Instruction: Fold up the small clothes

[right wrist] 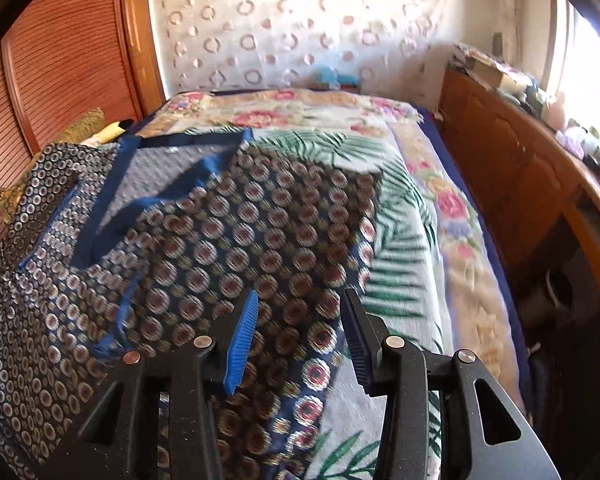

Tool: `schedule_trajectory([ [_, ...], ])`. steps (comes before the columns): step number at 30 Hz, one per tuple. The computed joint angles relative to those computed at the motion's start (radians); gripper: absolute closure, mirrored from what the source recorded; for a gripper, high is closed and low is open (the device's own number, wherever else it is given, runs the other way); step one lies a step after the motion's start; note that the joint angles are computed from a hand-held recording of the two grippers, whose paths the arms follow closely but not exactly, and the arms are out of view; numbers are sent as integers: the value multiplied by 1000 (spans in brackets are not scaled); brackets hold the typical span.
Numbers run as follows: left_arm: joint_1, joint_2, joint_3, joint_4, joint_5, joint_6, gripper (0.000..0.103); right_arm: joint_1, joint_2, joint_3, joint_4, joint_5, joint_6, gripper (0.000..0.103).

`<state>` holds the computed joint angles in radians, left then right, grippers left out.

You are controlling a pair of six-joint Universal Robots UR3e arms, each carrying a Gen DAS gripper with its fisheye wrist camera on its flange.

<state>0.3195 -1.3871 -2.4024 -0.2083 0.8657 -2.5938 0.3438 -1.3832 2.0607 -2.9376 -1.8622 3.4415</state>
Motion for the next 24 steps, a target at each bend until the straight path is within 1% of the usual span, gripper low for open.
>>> schedule_trajectory([
  [2,-5,-4,3,2,4,-2,0,-8,-7,16,3,5,-1,58],
  [3,-7,-6,4,5,6,-4,0,-34,-19,23,12,20,-23,58],
  [7,-7,-9,4,7,7,-6,0,-21,17,-26,59,-6,-30,59],
  [8,-8,-10,4,8,9,-6,0,-18,24,-26,56,-13,-36,64],
  [9,-8,-11,3,9,10,-6,0,-17,13,-17,61,-15,-45,77],
  [10,-8,-10,1,10,11,-6,0,-18,13,-11,53,-12,-56,83],
  [11,-9,-11,1,9,11,-6,0,-22,11,-1,34,-4,-66,86],
  [12,-9,-11,1,10,11,-6,0,-28,3,15,15,6,-74,92],
  [13,-9,-11,1,10,11,-6,0,-35,-8,28,4,18,-82,96],
  [15,-9,-13,0,12,11,-7,0,-47,-37,56,-10,27,-95,98],
  [18,-8,-14,1,13,12,-7,0,-66,-79,93,-24,14,-96,99],
  [24,-3,-32,1,29,11,-12,0,-132,-153,167,-25,12,-53,98],
])
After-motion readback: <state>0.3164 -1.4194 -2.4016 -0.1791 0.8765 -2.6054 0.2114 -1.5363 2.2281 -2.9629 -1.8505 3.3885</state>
